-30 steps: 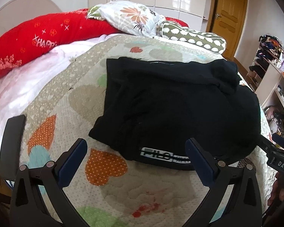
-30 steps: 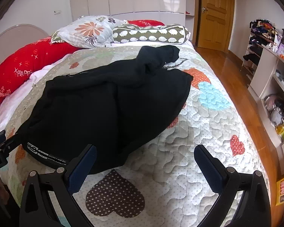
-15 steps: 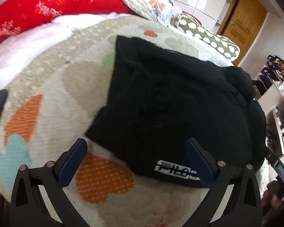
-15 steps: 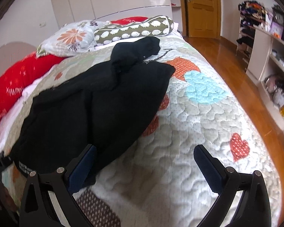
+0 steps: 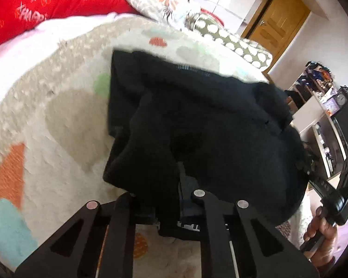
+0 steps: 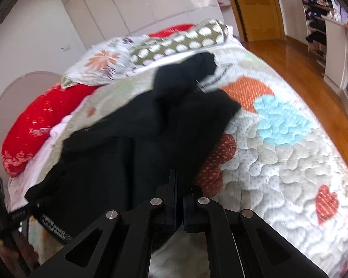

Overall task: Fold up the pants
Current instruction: 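Grasp the waistband with the left gripper while the right gripper grasps it too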

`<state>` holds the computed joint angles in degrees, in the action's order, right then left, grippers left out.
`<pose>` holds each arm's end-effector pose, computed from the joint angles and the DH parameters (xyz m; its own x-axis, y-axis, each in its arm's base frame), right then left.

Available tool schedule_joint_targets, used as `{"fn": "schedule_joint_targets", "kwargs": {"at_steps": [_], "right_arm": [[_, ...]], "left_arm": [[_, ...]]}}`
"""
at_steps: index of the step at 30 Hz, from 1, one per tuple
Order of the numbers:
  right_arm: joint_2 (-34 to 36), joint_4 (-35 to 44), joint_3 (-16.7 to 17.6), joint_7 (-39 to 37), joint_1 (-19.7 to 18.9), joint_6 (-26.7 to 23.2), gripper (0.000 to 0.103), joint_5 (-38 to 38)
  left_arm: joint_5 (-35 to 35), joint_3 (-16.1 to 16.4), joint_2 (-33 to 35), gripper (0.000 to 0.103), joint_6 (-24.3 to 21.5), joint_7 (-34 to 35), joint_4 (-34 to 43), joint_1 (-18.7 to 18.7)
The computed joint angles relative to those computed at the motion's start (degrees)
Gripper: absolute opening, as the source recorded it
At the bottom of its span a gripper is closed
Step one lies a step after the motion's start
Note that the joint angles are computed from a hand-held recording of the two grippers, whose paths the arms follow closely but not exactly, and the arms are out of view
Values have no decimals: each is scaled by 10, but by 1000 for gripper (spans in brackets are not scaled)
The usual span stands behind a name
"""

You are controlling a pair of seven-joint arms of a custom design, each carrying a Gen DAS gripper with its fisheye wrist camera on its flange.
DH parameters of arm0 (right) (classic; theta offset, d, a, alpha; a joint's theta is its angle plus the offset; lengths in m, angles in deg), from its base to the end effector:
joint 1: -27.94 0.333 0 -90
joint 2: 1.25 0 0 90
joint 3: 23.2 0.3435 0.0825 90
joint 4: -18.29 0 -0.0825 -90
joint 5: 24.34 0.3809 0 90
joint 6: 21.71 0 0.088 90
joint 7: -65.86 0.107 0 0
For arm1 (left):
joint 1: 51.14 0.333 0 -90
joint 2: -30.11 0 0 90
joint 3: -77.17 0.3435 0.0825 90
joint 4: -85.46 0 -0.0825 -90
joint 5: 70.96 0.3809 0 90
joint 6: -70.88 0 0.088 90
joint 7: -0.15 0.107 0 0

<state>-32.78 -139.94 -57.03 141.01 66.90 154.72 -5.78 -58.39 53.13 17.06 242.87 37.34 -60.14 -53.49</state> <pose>0.3989 -0.0011 0.4579 0.1197 -0.9300 -0.3474 -0.7356 0.1520 -0.6602 0.4171 -0.2316 0.4504 0.1229 -0.9416 0.3136 -0.7867 -0.2851 -0.5475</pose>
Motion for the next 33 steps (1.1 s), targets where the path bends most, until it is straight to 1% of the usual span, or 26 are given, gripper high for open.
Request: {"fn": "schedule_joint_targets", "kwargs": {"at_steps": [1, 2, 4, 6, 7, 8, 9, 10, 11, 12, 14, 15, 16, 18, 19, 20, 22, 23, 24, 26, 27, 29, 30, 31, 32, 33], "right_arm": [[-24, -11, 19, 2, -17, -21, 2, -7], [-46, -23, 46, 3, -42, -42, 2, -19], [-86, -49, 73, -3, -62, -64, 2, -28], [-117, -71, 81, -6, -62, -98, 3, -24], [-115, -77, 91, -4, -69, -105, 8, -23], [-109, -81, 106, 1, -81, -110, 10, -26], [-103, -85, 114, 6, -93, -129, 20, -27], [-103, -85, 117, 9, -105, -146, 33, -25], [-114, -90, 118, 8, -117, -159, 35, -21], [-134, -99, 111, 2, -133, -164, 35, -16], [-150, -103, 130, 8, -180, -168, 43, -26], [-158, -105, 146, 17, -213, -166, 52, -39], [-164, -106, 158, 24, -243, -161, 60, -52], [-149, -98, 169, 37, -276, -143, 64, -72], [-128, -88, 167, 43, -281, -129, 64, -77], [-111, -80, 160, 45, -276, -121, 64, -78], [-59, -54, 138, 43, -247, -105, 64, -69], [-33, -39, 123, 36, -226, -99, 65, -61], [-1, -25, 119, 34, -212, -92, 67, -54], [35, -16, 116, 28, -197, -66, 69, -41], [53, -13, 115, 23, -186, -35, 70, -34], [57, -19, 103, 15, -171, -12, 67, -31], [56, -19, 86, 5, -153, -6, 58, -28], [49, -16, 56, -10, -121, -8, 32, -20], [35, -11, 34, -44, -95, -21, 16, 20], [19, -11, 19, -46, -89, -31, 12, 19]], "left_arm": [[0, 6, -17, 9, -2, 8, -7, -3], [-1, 11, -41, 9, -7, 18, -18, -2], [-15, 25, -81, 9, -26, 37, -40, -1], [-33, 32, -106, 8, -39, 50, -59, 6], [-36, 26, -115, 5, -48, 50, -68, 19], [-32, 16, -120, 4, -68, 39, -72, 38], [-43, 20, -117, 4, -71, 42, -78, 37], [-61, 35, -107, 4, -70, 55, -84, 21], [-63, 31, -103, 4, -74, 55, -85, 21], [-53, 13, -99, 4, -78, 44, -82, 34], [-19, -21, -103, 4, -84, 15, -80, 61], [-9, -28, -105, 4, -86, 4, -78, 65], [-4, -30, -104, 4, -84, -5, -77, 67], [-3, -25, -102, 4, -83, -16, -77, 63], [-2, -19, -103, 4, -80, -16, -82, 61], [2, -22, -102, 4, -79, -22, -83, 64], [9, -23, -101, 5, -82, -28, -82, 65], [8, -18, -106, 5, -81, -28, -87, 60], [6, -16, -106, 5, -82, -28, -87, 57], [9, -15, -100, 5, -83, -29, -82, 59], [11, -15, -98, 5, -85, -30, -80, 59], [19, -19, -95, 5, -93, -35, -75, 62], [24, -21, -94, 5, -96, -39, -73, 63], [29, -22, -93, 5, -97, -43, -71, 64], [32, -22, -92, 5, -99, -48, -70, 63], [34, -21, -92, 5, -100, -51, -70, 61]]}}
